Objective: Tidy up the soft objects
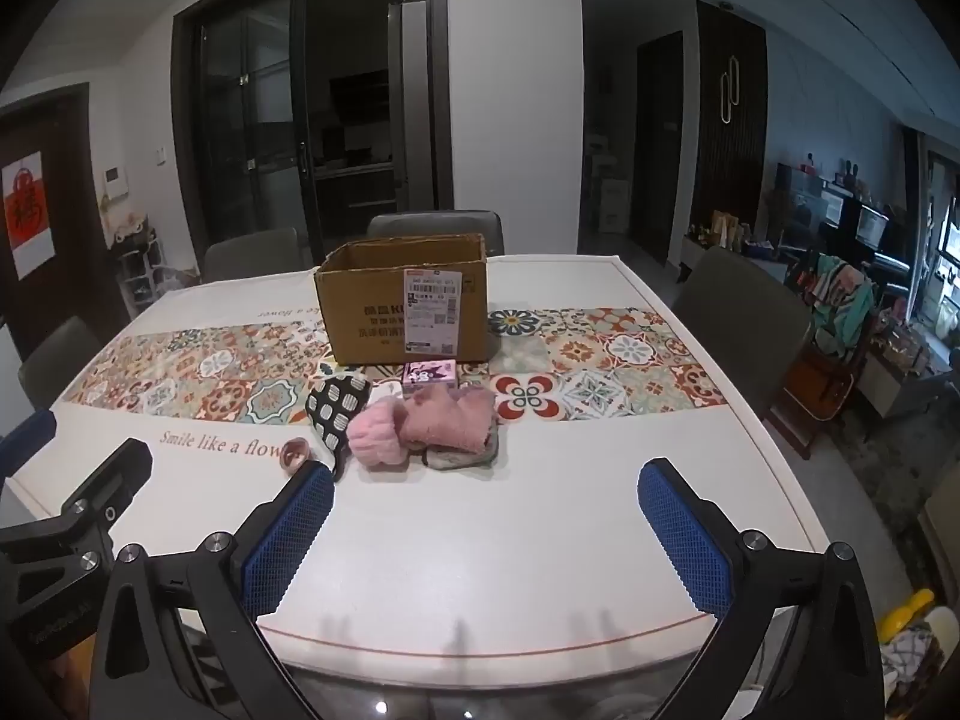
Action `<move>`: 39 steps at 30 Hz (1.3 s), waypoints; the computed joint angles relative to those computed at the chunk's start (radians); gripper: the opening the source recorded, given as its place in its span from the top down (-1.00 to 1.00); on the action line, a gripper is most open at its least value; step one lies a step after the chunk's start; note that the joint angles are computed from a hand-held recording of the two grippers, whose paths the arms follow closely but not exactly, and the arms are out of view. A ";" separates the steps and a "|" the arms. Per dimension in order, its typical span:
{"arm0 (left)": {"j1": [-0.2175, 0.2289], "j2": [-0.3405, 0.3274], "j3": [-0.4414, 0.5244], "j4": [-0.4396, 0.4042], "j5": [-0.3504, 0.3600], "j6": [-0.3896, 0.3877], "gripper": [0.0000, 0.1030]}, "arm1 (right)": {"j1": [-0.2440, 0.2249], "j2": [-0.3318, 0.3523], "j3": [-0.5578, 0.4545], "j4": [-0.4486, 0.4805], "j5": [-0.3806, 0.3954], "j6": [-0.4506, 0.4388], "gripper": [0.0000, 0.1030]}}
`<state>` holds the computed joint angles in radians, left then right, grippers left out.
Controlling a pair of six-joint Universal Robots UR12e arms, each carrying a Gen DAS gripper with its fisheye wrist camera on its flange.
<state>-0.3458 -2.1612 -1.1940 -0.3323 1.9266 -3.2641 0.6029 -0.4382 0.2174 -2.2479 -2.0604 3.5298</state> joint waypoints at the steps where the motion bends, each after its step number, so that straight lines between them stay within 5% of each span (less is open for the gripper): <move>1: 0.000 0.000 0.000 0.000 0.000 0.001 -1.00 | 0.000 0.004 -0.010 0.010 0.000 0.001 -0.99; 22: 0.002 -0.001 0.004 -0.015 0.003 -0.002 -1.00 | -0.001 0.020 -0.046 0.040 -0.005 0.001 -0.99; 39: -0.004 -0.008 0.010 -0.012 0.016 -0.001 -1.00 | -0.004 -0.018 0.034 -0.003 -0.006 0.002 -0.99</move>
